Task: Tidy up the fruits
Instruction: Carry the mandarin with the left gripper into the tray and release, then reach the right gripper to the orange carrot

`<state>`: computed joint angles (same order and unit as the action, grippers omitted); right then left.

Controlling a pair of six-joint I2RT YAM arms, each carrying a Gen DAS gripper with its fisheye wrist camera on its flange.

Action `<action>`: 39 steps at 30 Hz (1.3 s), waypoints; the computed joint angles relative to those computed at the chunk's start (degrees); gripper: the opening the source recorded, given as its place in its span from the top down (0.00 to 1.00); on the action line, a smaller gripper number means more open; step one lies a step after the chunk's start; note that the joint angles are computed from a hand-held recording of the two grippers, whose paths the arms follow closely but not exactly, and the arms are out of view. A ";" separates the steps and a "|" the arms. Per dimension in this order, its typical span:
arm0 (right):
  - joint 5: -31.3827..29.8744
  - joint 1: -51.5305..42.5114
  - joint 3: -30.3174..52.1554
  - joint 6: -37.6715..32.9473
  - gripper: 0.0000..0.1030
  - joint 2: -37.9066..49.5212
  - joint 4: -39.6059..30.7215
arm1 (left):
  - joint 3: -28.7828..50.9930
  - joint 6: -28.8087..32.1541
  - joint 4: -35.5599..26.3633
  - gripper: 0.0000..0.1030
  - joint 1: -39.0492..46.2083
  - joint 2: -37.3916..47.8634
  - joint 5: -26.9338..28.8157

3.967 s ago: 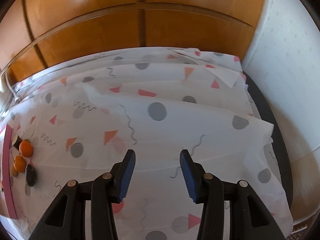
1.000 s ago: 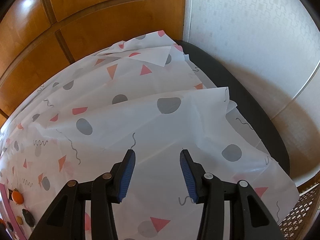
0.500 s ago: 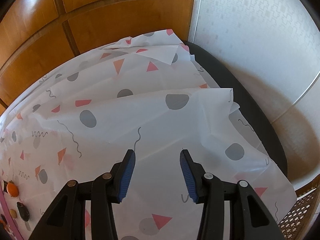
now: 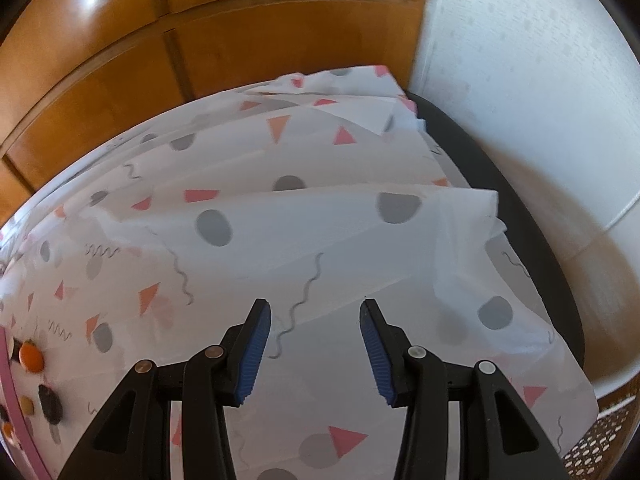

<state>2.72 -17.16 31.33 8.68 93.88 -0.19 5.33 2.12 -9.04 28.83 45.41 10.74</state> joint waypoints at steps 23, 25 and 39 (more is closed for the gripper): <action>-5.52 10.63 -2.97 -4.66 0.54 -3.46 2.97 | -0.21 14.58 -9.87 0.07 24.09 -5.29 13.07; -6.28 11.93 -3.25 -5.29 0.54 -3.91 3.35 | -0.11 15.21 -10.17 0.07 25.16 -5.01 13.86; -8.52 29.69 -1.10 -5.93 0.54 -2.77 3.73 | 0.38 18.27 -15.42 0.07 26.48 -9.43 16.97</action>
